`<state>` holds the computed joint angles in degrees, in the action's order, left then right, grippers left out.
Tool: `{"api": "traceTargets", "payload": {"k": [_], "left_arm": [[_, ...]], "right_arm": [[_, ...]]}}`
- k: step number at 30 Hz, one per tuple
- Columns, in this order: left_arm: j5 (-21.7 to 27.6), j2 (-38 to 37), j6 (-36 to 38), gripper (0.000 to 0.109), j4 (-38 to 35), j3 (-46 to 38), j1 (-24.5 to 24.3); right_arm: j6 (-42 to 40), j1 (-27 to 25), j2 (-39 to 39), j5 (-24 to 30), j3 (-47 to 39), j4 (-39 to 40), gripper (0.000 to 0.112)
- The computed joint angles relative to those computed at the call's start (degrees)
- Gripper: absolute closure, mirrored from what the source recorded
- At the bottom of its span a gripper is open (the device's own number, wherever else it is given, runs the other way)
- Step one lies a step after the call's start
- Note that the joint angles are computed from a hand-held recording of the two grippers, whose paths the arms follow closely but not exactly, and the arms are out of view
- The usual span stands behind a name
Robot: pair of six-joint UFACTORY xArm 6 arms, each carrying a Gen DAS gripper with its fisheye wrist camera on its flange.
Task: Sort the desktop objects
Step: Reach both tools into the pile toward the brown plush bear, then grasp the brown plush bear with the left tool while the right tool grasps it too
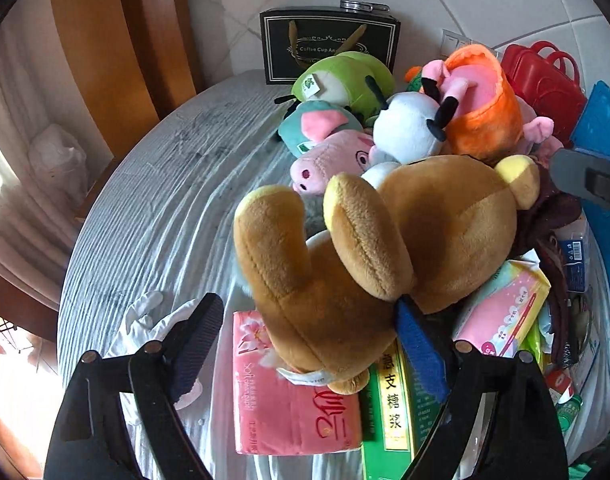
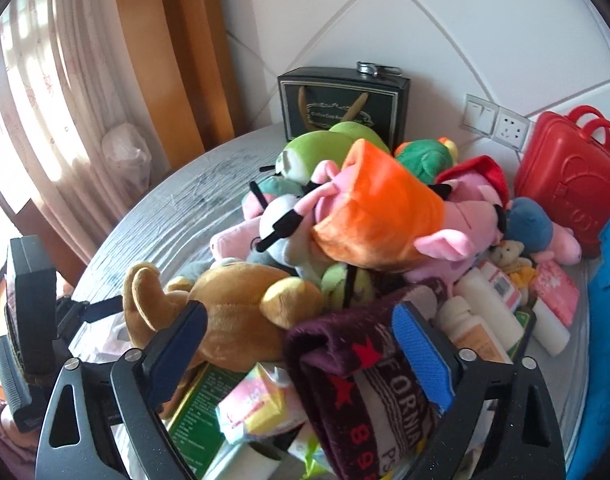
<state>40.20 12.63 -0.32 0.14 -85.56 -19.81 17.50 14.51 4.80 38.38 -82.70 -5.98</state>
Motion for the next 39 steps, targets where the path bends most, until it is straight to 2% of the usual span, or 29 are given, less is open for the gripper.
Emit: {"api": "traceTargets", "payload": {"k": [3,5,8,14,19,20,24,25,30,34,35,36,39], "left_arm": [[-0.2,0.3,1.5,0.021,-2.2,-0.4,1.0],[0.1,0.4,2.9,0.021,-4.7,-0.7,1.4],[0.3,-0.1,2.6,0.022,-6.0,-0.8,1.9],[-0.4,0.5,-1.8,0.022,-4.8,-3.9,3.5],[5.1,7.2,-4.5,0.025,-4.7,-12.4,3.3],[5.9,8.0,-5.6,0.028,-3.2,-13.1,2.8],[5.7,6.7,-5.3,0.066,-3.5,-11.8,1.3],[5.4,5.7,-5.1,0.072,-3.0,-10.6,0.8],[3.3,1.5,-5.9,0.073,-0.8,-4.5,-0.7],[3.1,0.0,-7.3,0.073,-0.9,-2.7,-1.0],[2.7,-0.7,-7.6,0.073,-0.9,-1.8,-1.1],[2.2,-1.4,-8.1,0.073,-0.5,-0.7,-1.2],[0.8,-3.1,-10.9,0.073,1.9,2.0,-1.7]], "right_arm": [[-3.0,0.5,4.1,2.0,-4.2,3.3,0.035],[-4.7,0.6,6.4,3.7,-6.5,5.3,0.045],[-6.9,0.1,8.0,3.8,-7.3,9.2,0.053],[-10.0,-1.4,7.7,4.3,-6.5,14.2,0.053],[-12.2,-2.1,7.3,4.1,-5.7,18.4,0.053],[-12.5,-2.1,7.3,4.2,-5.8,18.5,0.053],[-13.1,-2.5,7.3,4.1,-5.5,19.2,0.053],[-13.7,-2.7,7.1,3.9,-5.1,20.4,0.052],[-15.7,-3.4,6.2,3.7,-3.2,23.0,0.049],[-21.7,-4.7,6.7,4.0,-2.3,31.8,0.048],[-23.0,-5.3,7.2,4.9,-2.7,34.2,0.046],[-23.6,-5.7,7.7,5.1,-3.1,35.4,0.039],[-27.1,-6.1,8.9,5.5,-3.7,38.4,0.038]]}}
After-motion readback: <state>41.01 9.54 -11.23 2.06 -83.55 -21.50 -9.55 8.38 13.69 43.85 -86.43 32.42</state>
